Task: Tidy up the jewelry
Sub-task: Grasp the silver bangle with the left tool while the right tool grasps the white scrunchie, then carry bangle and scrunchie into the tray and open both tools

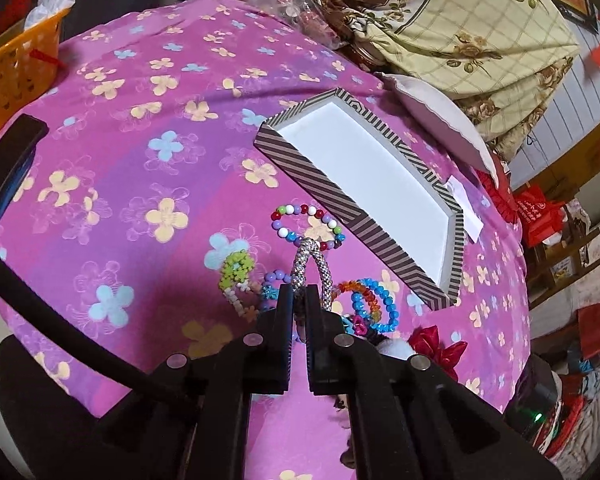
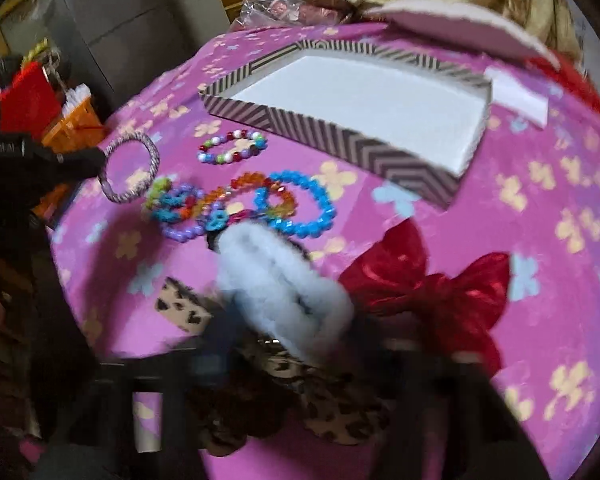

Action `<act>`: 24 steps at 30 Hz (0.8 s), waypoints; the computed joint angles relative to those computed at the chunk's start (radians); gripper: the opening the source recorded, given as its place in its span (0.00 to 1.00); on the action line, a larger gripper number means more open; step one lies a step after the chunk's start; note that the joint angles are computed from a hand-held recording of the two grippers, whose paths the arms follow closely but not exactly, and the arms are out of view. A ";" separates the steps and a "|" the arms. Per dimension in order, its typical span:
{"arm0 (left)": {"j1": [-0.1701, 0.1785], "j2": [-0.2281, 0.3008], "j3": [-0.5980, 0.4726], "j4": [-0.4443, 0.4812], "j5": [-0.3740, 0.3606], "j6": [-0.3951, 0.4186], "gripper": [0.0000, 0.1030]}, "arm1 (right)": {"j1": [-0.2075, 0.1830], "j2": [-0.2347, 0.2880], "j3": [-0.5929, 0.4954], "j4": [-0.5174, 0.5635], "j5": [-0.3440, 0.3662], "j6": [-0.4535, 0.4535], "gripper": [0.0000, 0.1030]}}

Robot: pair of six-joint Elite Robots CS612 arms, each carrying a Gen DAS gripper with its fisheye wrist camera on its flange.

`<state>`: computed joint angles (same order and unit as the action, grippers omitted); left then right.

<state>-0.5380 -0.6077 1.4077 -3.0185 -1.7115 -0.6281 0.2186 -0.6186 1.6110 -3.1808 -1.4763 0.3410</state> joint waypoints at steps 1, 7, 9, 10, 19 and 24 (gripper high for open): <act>0.000 -0.001 0.000 0.000 0.005 0.004 0.02 | -0.001 -0.001 0.005 -0.021 0.001 0.004 0.29; -0.002 -0.003 -0.009 -0.008 0.004 0.028 0.02 | 0.002 -0.026 0.021 -0.108 -0.031 0.000 0.24; -0.003 -0.003 -0.014 -0.014 0.007 0.034 0.02 | 0.002 -0.030 0.018 -0.121 -0.053 -0.001 0.23; -0.003 -0.003 -0.019 -0.014 0.006 0.039 0.02 | -0.001 -0.034 0.019 -0.124 -0.050 0.002 0.22; 0.000 0.038 -0.128 0.005 0.023 0.083 0.02 | -0.012 -0.039 -0.015 -0.161 -0.177 0.035 0.22; 0.006 0.106 -0.269 0.068 0.029 0.107 0.02 | -0.031 -0.023 -0.071 -0.078 -0.233 0.038 0.22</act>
